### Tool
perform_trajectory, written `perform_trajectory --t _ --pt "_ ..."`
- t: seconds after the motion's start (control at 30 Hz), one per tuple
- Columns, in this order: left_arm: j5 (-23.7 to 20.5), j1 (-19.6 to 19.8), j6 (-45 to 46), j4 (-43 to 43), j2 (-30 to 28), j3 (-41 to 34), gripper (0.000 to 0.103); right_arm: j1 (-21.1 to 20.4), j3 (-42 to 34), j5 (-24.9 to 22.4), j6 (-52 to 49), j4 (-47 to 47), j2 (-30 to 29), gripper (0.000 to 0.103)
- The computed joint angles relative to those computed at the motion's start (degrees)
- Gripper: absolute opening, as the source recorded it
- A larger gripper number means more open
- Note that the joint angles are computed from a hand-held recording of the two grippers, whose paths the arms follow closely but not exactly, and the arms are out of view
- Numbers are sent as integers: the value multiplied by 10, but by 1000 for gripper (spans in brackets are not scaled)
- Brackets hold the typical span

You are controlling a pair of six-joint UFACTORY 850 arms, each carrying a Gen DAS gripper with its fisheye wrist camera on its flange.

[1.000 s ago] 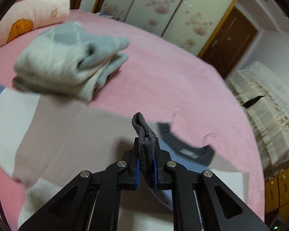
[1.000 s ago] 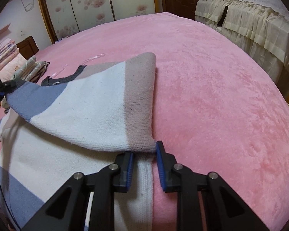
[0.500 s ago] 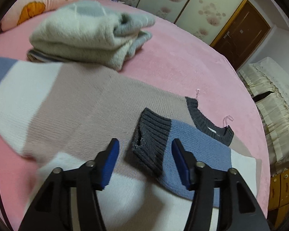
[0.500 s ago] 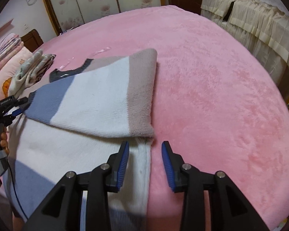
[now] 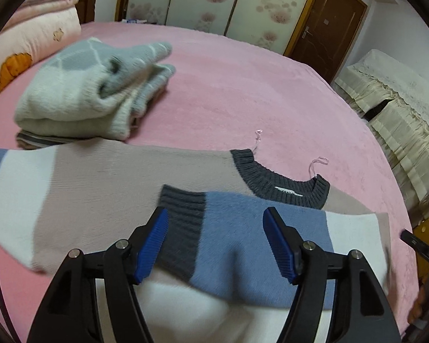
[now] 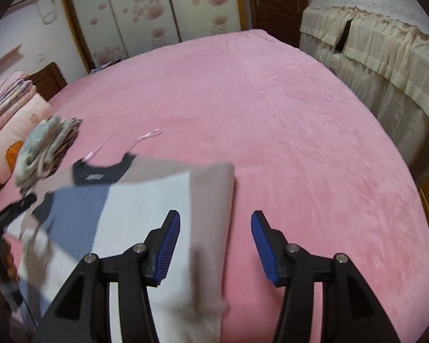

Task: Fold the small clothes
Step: 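Release the cuff from the left tool and lay the sleeve flat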

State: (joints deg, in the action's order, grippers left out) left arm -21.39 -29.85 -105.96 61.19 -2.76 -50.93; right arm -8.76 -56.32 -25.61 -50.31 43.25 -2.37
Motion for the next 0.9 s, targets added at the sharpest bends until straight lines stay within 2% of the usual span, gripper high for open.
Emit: perform_trajectory --t 0.1,0.2,0.27,0.3,0.43,0.7,0.77,0.83,0.9 --pt "19 8 8 -6 -25 -16 67 16 -37 14 59 -48 -47 52" --pt "27 14 34 -31 -50 -30 64 19 -70 -4 107 -74 -90 51" --pt "30 17 63 -60 -62 -37 62 15 -83 -16 111 -70 -111 33" --pt "27 18 70 -66 -68 -40 61 11 -85 -23 99 -55 -117 16" --pt "17 14 96 -72 -81 -46 61 9 -70 13 101 -60 -108 15" --pt "-18 5 162 -106 -95 -65 62 21 -58 38 138 -116 -101 17" --pt "-22 3 186 -124 -92 -67 66 19 -57 28 141 -116 -93 20" --pt "-35 1 193 -129 -86 -67 76 16 -51 18 133 -105 -79 22" --pt "-49 -6 182 -123 -75 -65 78 14 -38 14 108 -81 -59 22"
